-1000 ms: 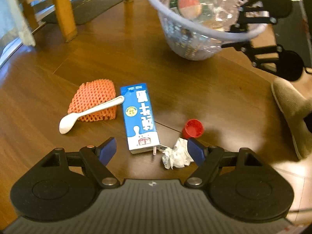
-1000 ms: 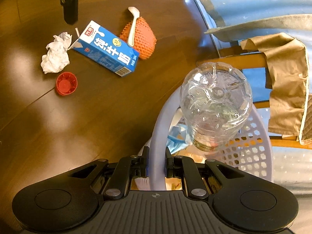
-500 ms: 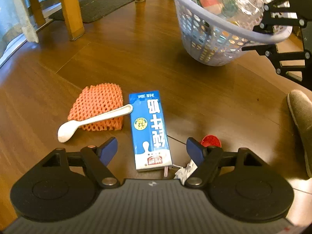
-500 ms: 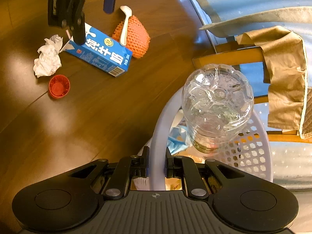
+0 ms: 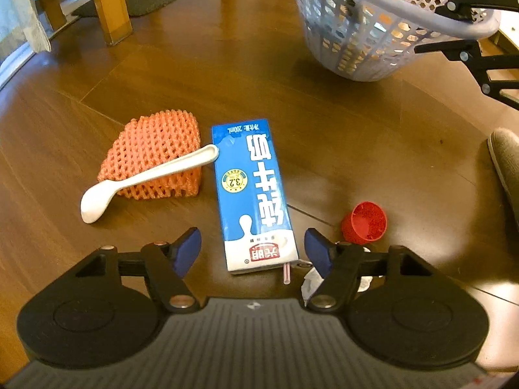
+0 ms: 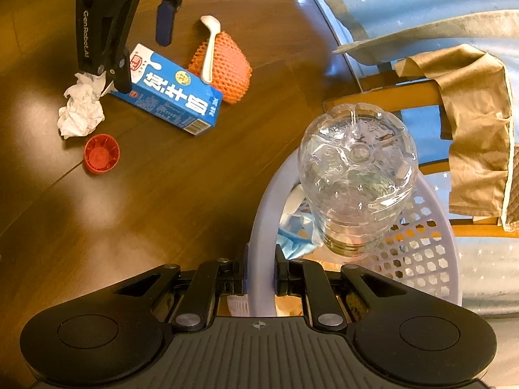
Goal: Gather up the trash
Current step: 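Close the left tool around the blue milk carton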
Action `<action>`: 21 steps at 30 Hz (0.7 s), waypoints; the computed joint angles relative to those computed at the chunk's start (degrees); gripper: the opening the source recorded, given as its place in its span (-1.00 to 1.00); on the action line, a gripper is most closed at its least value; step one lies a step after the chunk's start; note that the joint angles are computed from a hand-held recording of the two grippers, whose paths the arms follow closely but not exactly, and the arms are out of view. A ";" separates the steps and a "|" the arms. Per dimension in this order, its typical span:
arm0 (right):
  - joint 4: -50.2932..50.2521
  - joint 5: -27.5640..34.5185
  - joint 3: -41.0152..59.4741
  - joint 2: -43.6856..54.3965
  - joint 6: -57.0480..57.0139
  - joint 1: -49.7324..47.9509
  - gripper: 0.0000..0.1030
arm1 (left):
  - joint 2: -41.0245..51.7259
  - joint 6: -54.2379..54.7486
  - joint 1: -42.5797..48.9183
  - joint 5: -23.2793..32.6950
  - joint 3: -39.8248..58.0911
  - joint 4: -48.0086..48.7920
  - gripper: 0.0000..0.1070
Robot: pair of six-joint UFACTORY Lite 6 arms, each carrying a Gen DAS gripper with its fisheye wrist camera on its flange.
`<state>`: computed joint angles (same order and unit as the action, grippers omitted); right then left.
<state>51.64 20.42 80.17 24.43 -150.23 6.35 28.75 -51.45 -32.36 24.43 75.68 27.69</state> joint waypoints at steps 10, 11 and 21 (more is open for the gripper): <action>-1.15 0.35 0.08 0.10 1.62 0.31 -0.81 | 1.43 1.70 -0.70 3.08 1.50 2.80 0.03; -0.73 0.28 -0.24 -0.07 1.10 0.28 -0.81 | 1.09 2.52 -0.48 2.42 0.83 2.06 0.03; -1.42 0.55 -0.46 -0.24 1.97 0.26 -0.81 | 1.99 3.67 0.17 -0.40 0.07 3.56 -0.01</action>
<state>50.22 20.97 79.70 24.19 -148.27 6.61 30.74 -47.78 -32.18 24.03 75.75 31.26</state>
